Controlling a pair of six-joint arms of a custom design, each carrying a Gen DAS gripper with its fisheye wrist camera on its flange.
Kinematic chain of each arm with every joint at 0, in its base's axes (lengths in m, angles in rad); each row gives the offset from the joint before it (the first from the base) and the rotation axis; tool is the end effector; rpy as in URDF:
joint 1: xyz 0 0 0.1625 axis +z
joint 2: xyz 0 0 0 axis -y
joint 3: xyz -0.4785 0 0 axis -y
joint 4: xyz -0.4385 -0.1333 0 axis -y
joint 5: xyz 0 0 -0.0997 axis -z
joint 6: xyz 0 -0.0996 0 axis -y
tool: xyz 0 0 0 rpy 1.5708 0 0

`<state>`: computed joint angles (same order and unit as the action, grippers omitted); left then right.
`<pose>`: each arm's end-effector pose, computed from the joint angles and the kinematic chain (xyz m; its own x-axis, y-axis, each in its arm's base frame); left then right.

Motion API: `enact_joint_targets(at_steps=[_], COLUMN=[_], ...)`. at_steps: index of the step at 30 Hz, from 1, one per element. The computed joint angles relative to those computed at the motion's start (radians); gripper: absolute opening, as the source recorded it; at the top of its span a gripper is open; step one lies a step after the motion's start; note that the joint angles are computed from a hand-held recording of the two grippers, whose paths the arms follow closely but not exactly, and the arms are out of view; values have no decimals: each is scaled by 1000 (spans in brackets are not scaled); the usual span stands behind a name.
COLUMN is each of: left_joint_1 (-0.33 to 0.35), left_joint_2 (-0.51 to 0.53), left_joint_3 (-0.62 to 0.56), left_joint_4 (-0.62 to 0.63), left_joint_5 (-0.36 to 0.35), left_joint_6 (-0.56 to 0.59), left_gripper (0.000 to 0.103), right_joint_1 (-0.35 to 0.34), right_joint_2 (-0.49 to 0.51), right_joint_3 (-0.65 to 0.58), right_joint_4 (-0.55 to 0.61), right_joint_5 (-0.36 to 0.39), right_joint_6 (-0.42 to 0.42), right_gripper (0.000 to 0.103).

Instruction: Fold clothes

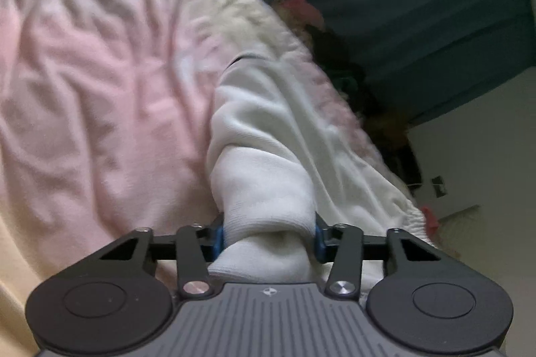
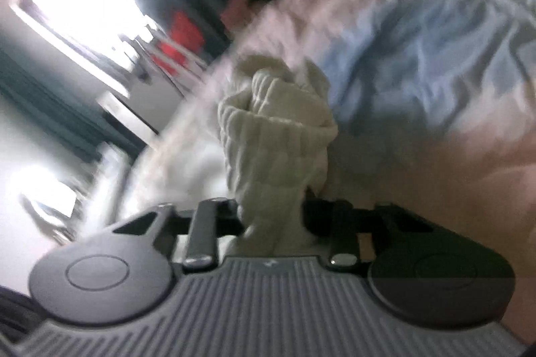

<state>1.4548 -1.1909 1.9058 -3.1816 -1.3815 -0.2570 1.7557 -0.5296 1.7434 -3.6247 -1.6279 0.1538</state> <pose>0.0761 -0.6605 0.3362 -0.9783 -0.1889 0.0847 -0.1823 0.5920 -0.7850 0.2554 -0.6713 0.0013 -0.9963 -0.0396 -0.0764 0.0303 0.6700 -0.7418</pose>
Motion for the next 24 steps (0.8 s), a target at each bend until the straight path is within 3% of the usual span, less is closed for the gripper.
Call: enact_joint_targets(at_steps=[2, 5, 11, 14, 20, 24], left_joint_1=[-21, -63, -162, -189, -184, -162], left_joint_2=[-2, 42, 308, 470, 742, 843], left_joint_3=[-23, -112, -462, -665, -1023, -1142], left_joint_4=[13, 52, 154, 200, 308, 418], left_joint_5=[-42, -97, -83, -67, -108, -86], left_joint_6=[-4, -45, -2, 80, 94, 181], left_gripper=[43, 41, 40, 40, 40, 41], right_joint_1=[19, 37, -1, -46, -126, -175], right_joint_2=[-43, -107, -193, -186, -91, -13], right_joint_3=[25, 20, -83, -186, -376, -423], right_joint_4=[-33, -42, 40, 71, 15, -46], right_joint_5=[34, 28, -21, -40, -28, -86], right_joint_6=[-20, -66, -86, -95, -192, -206], right_gripper=[31, 31, 31, 31, 31, 32])
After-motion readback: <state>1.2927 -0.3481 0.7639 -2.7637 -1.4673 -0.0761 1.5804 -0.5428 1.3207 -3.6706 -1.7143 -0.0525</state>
